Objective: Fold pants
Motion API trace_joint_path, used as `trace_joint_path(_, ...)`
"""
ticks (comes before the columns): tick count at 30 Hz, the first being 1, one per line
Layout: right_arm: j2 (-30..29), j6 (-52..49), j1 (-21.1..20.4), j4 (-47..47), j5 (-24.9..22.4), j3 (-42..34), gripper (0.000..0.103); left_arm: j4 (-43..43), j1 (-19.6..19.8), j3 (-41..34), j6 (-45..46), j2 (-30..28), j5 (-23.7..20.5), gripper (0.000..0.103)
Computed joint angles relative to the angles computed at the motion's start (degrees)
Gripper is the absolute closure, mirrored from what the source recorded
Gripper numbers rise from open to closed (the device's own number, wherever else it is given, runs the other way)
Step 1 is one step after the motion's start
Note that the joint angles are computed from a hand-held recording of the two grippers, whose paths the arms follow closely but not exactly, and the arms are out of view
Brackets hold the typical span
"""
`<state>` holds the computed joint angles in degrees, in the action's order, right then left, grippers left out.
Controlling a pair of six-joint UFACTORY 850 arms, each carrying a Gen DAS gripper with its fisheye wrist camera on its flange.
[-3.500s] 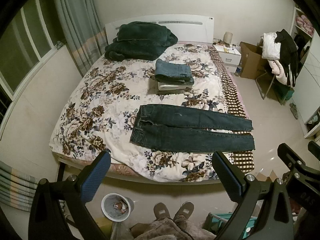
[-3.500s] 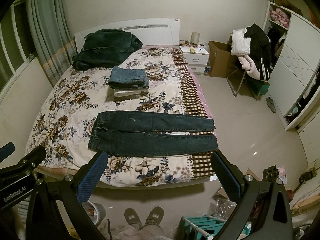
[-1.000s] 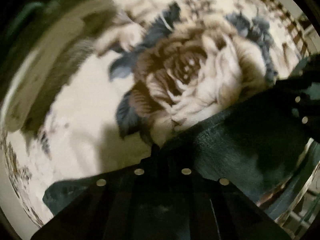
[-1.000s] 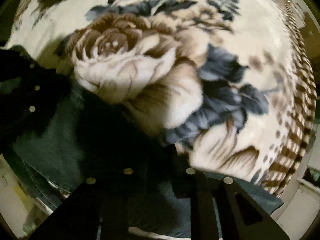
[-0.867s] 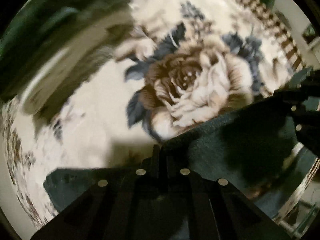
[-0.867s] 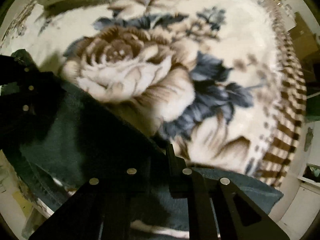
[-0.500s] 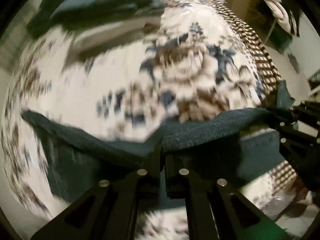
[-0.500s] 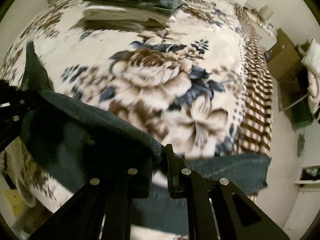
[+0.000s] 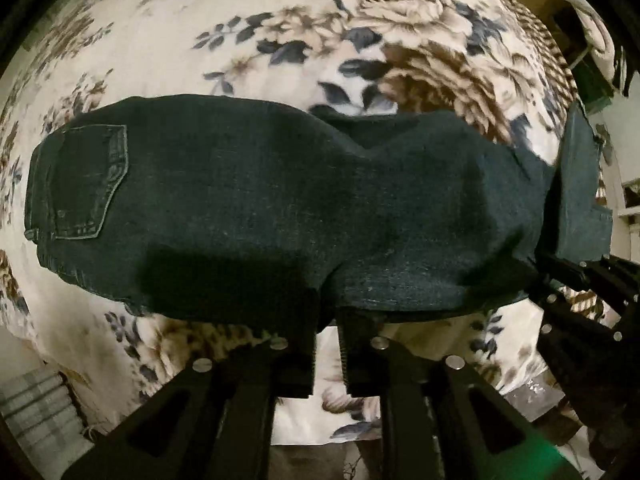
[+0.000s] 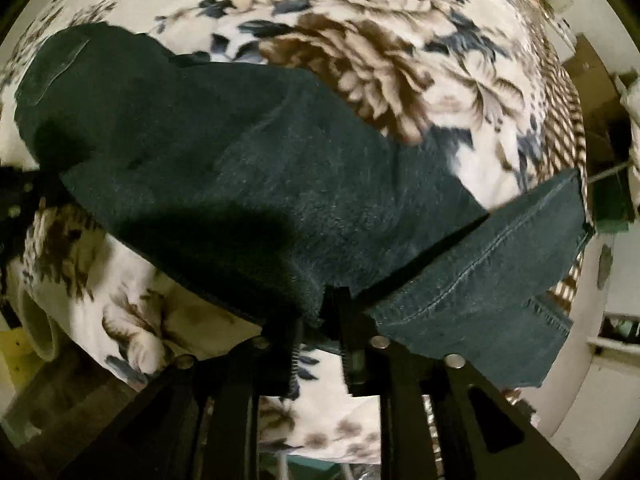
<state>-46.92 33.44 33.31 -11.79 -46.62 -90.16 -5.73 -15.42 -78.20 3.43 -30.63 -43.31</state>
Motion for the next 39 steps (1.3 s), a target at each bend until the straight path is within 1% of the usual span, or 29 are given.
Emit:
trace_joint_path(1,0.8,0.7,-0.3,1.0,0.7,0.7,0.062,0.0,0.0,0.0,-0.6,0.4,0.2,0.087)
trace_joint_path(2,1.6,0.8,-0.5,2.4,1.8,1.5,0.043,1.7,-0.4,0.2,-2.2,1.1,0.8,0.078)
trace_joint_path(3,2.5,1.8,-0.7,2.8,2.3,2.1,0.030,3.6,-0.7,0.3,-3.4,1.6,1.0,0.074)
trace_joint_path(4,3.3,3.4,-0.6,2.3,2.5,2.7,0.013,4.7,-0.9,0.3,-4.4,2.2,0.9,0.069)
trace_joint_path(5,4.2,4.8,-0.6,1.7,2.4,3.4,0.010,5.2,-1.0,0.4,-5.3,2.7,0.7,0.062)
trace_joint_path(6,5.3,6.3,-0.7,1.6,2.3,4.3,0.010,5.5,-1.1,0.4,-6.1,3.1,0.5,0.057)
trace_joint_path(7,6.3,7.1,-1.0,2.1,2.4,5.0,0.010,6.0,-1.0,0.3,-6.9,3.6,0.4,0.046)
trace_joint_path(8,7.4,7.8,-1.7,3.0,2.9,6.1,0.010,7.2,-1.3,0.7,-8.9,4.4,1.1,0.040)
trace_joint_path(10,9.7,9.9,-3.2,4.2,3.5,8.1,0.010,10.0,-1.8,0.0,-13.3,5.0,1.9,0.036)
trace_joint_path(12,12.6,15.8,-4.5,2.4,4.9,10.7,0.010,13.3,-3.0,-1.4,-18.2,4.6,2.5,0.033)
trace_joint_path(14,14.7,21.9,-6.1,-0.1,5.5,12.7,0.010,16.0,-4.3,-3.4,-21.4,3.1,2.3,0.032)
trace_joint_path(16,15.6,27.2,-8.9,-1.9,6.4,13.8,0.010,18.7,-5.6,-6.1,-24.5,0.6,1.3,0.032)
trace_joint_path(19,13.4,29.8,-13.4,-1.1,7.5,12.3,0.010,22.8,-7.8,-10.3,-28.9,-3.8,0.8,0.032)
trace_joint_path(22,8.7,32.1,-17.2,-2.0,8.2,8.4,0.010,24.0,-9.4,-14.9,-29.7,-8.8,-1.1,0.032)
trace_joint_path(24,4.3,32.5,-19.3,-3.4,6.7,4.0,0.010,23.1,-9.9,-17.2,-29.8,-11.1,-2.0,0.032)
trace_joint_path(27,-1.3,31.1,-21.0,-4.0,3.9,-1.7,0.010,22.6,-10.7,-19.9,-30.4,-13.7,-3.0,0.032)
trace_joint_path(28,-2.3,30.4,-21.3,-3.5,3.4,-2.5,0.011,22.2,-10.9,-20.7,-30.3,-14.3,-3.4,0.032)
trace_joint_path(30,-1.8,30.4,-21.7,-3.4,4.1,-1.3,0.030,21.2,-11.5,-21.6,-29.9,-14.8,-3.7,0.032)
trace_joint_path(31,-0.5,31.4,-21.5,-4.4,4.5,0.4,0.054,21.1,-11.8,-21.7,-29.6,-14.8,-3.7,0.032)
trace_joint_path(32,1.8,32.2,-21.7,-4.1,6.9,3.6,0.072,20.7,-12.2,-21.7,-29.0,-14.6,-3.8,0.032)
trace_joint_path(34,8.1,37.7,-21.3,-6.0,10.2,11.6,0.082,19.7,-12.9,-21.1,-27.8,-13.8,-3.5,0.032)
trace_joint_path(35,10.9,41.0,-21.0,-7.3,10.8,15.1,0.090,19.0,-13.2,-20.4,-26.9,-13.1,-3.3,0.032)
trace_joint_path(36,14.3,45.2,-20.7,-8.6,10.8,19.3,0.094,18.5,-13.6,-19.7,-26.1,-12.5,-3.1,0.032)
trace_joint_path(37,17.8,48.9,-20.5,-9.1,11.6,23.7,0.094,17.8,-14.0,-18.9,-25.4,-11.9,-2.8,0.032)
trace_joint_path(38,20.6,50.5,-20.7,-8.0,12.8,27.5,0.094,17.3,-14.4,-18.3,-24.8,-11.5,-2.6,0.032)
trace_joint_path(39,23.3,49.8,-21.3,-4.5,15.6,32.0,0.094,16.7,-14.8,-17.5,-24.2,-11.0,-2.4,0.032)
